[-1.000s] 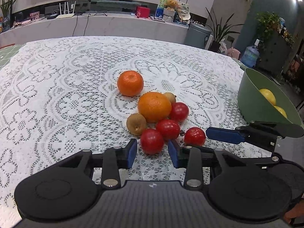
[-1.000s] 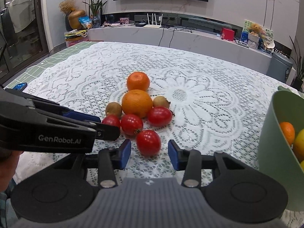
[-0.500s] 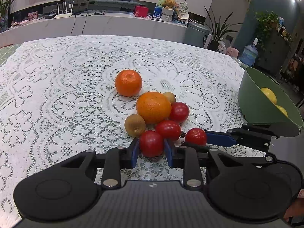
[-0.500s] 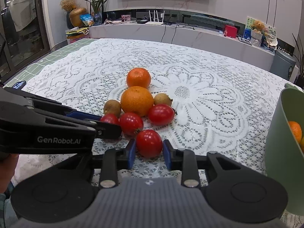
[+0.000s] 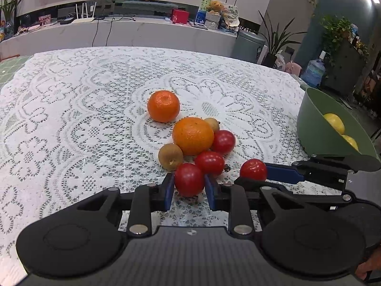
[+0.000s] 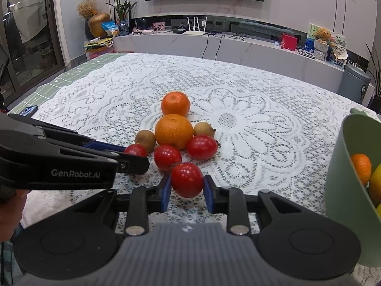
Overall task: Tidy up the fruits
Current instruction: 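Carry both tomatoes over the green colander and open both tools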
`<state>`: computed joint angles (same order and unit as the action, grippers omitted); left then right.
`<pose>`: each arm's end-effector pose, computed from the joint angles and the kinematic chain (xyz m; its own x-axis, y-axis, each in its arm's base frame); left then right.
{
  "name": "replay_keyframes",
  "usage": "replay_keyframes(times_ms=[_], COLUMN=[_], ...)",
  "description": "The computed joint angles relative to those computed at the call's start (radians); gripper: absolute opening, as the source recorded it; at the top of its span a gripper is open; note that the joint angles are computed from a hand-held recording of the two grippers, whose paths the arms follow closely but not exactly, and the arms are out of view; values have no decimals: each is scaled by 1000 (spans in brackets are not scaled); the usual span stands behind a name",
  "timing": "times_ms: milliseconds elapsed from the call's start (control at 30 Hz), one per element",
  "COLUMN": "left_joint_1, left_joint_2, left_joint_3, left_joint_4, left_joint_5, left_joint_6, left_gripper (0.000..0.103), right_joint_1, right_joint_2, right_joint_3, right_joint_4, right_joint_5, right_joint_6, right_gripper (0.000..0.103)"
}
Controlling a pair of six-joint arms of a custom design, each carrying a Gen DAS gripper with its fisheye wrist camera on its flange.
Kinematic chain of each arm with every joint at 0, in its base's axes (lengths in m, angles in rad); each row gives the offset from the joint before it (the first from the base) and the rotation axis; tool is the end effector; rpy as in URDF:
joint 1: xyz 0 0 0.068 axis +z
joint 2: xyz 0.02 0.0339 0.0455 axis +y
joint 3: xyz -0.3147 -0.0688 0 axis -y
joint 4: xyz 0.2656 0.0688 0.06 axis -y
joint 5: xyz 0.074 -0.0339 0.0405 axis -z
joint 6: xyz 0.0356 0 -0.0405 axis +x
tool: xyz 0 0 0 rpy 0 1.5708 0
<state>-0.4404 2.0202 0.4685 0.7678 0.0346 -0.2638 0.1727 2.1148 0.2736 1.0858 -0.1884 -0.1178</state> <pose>0.2703 -0.1287 0.0552 -0.7335 0.0576 -0.6773 0.2662 0.9412 -0.2082 0.2442 0.0494 0.0361 -0.6351 -0.2280 -0.7380 -0.3804 0.9239 0.0420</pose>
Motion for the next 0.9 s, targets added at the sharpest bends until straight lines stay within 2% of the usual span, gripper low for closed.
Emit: replay_keyframes(times_ms=[333, 667, 900], left_joint_1=[-73, -184, -268], left_joint_2=[-142, -213, -219], left_joint_3=[-26, 36, 136], left_joint_4=[-56, -142, -212], left_joint_5=[-7, -12, -30], left_joint_6=[2, -26, -6], left_gripper=[31, 31, 31], right_joint_1=[-96, -286, -484], right_joint_2=[-213, -504, -642], right_joint_3=[-101, -150, -139], right_joint_4=[-70, -303, -440], right_joint_5=[-47, -126, -209], right_joint_6=[-57, -181, -288], right_gripper=[26, 26, 26])
